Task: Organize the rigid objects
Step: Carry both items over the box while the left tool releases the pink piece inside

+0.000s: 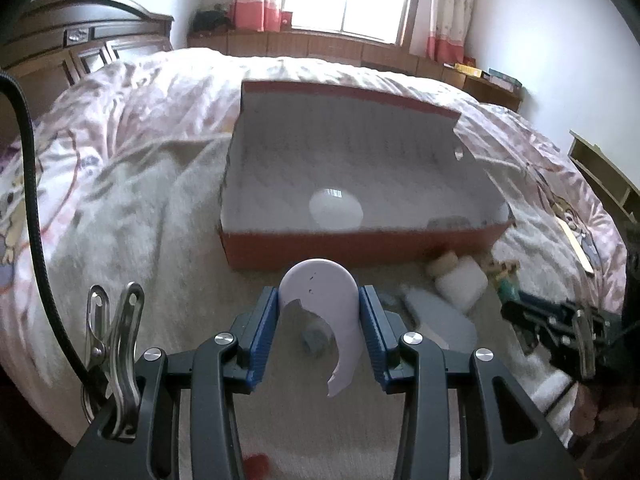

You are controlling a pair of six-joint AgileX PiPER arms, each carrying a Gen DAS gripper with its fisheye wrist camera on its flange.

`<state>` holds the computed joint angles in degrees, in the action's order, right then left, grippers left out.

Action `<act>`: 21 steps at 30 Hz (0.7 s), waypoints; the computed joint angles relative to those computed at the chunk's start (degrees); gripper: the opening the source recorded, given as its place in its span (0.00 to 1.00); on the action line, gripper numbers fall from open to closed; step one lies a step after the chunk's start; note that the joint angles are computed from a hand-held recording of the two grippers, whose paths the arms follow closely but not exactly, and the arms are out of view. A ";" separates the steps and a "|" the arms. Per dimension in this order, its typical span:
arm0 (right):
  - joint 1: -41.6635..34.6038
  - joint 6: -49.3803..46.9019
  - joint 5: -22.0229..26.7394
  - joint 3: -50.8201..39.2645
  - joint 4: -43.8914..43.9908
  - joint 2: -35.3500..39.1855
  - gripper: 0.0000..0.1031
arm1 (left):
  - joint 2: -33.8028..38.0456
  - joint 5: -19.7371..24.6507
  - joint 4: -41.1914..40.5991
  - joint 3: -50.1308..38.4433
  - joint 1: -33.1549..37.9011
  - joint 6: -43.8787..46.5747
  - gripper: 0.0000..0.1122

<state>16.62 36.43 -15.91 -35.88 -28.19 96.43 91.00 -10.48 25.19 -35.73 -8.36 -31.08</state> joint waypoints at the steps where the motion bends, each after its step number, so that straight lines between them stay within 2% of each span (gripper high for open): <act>1: -0.24 1.10 -0.19 0.00 -0.99 -0.02 0.23 | 0.03 0.40 -0.48 -0.90 0.21 0.54 0.37; 6: -1.02 5.07 -0.88 0.02 -4.41 0.10 0.23 | 2.14 2.79 -0.35 -6.73 1.23 0.32 0.37; 11: -1.49 6.36 -1.01 0.11 -5.70 -0.26 0.23 | 5.50 4.22 7.45 -11.46 2.19 -8.39 0.37; 18: -2.02 8.25 -1.04 0.06 -7.83 -0.78 0.23 | 9.96 7.22 6.95 -17.15 1.74 -8.13 0.37; 21: -2.26 8.85 -0.77 0.07 -8.61 -1.36 0.23 | 10.93 7.53 13.18 -18.08 1.99 -14.64 0.37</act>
